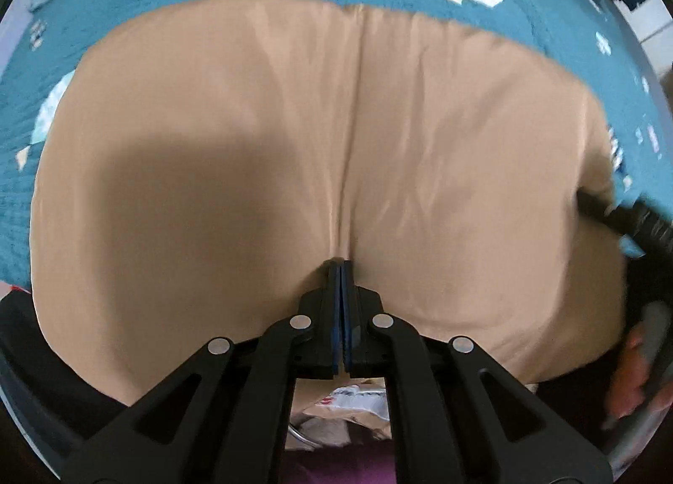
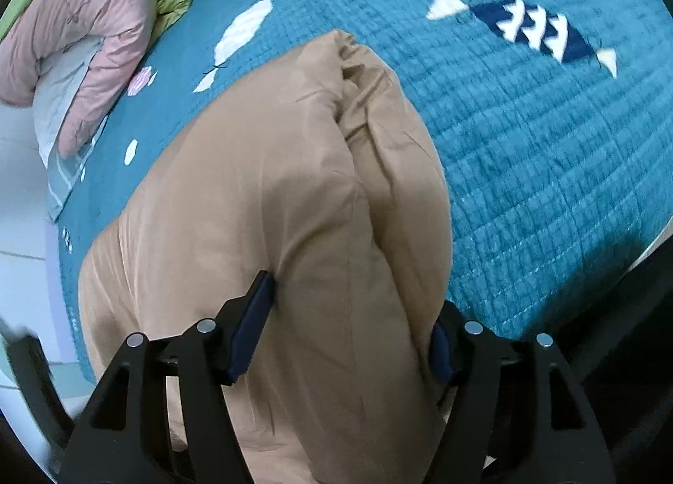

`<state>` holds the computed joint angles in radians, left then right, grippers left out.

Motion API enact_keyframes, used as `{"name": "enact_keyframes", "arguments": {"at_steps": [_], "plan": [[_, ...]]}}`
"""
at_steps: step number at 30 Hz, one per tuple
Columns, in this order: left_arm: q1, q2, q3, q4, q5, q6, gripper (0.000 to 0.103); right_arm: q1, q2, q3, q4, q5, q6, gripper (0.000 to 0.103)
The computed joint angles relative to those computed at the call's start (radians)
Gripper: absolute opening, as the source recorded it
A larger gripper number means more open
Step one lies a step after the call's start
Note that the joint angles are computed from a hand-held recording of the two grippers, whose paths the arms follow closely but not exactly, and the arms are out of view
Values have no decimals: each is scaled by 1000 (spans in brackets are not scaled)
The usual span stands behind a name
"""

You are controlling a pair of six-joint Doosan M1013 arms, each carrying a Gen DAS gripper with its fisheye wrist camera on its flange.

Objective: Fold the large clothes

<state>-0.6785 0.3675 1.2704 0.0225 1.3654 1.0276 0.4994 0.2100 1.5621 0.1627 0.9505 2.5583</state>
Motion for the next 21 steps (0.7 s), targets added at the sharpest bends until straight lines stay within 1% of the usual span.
{"name": "enact_keyframes", "arguments": {"at_steps": [2,4,6,7,8,9,12,16,18,19,21], "plan": [[-11,5,14,51,-30,-10,2,-1,4,1,16,-2,-14,66],[-26,13,2,102,-20,-29,2,7,3,-5,-18,1,18,62],[-45,9,13,164,-42,-24,2,22,-6,-7,-75,-12,58,46],[-52,4,23,186,-59,-22,2,30,-12,-7,-107,-26,75,41],[-58,0,32,206,-74,-20,2,37,-17,-8,-128,-41,87,34],[-61,-1,34,217,-79,-19,2,44,-24,-6,-150,-60,101,29],[-57,-10,44,213,-84,-23,2,65,-48,5,-194,-132,117,25],[-48,-14,51,198,-107,-13,2,86,-79,28,-180,-262,75,25],[-48,-13,51,200,-110,-11,2,97,-90,33,-156,-318,42,25],[-51,-12,52,204,-112,-14,2,98,-95,37,-112,-356,3,25],[-55,-13,57,208,-120,-14,2,97,-96,32,-35,-396,-60,25]]}}
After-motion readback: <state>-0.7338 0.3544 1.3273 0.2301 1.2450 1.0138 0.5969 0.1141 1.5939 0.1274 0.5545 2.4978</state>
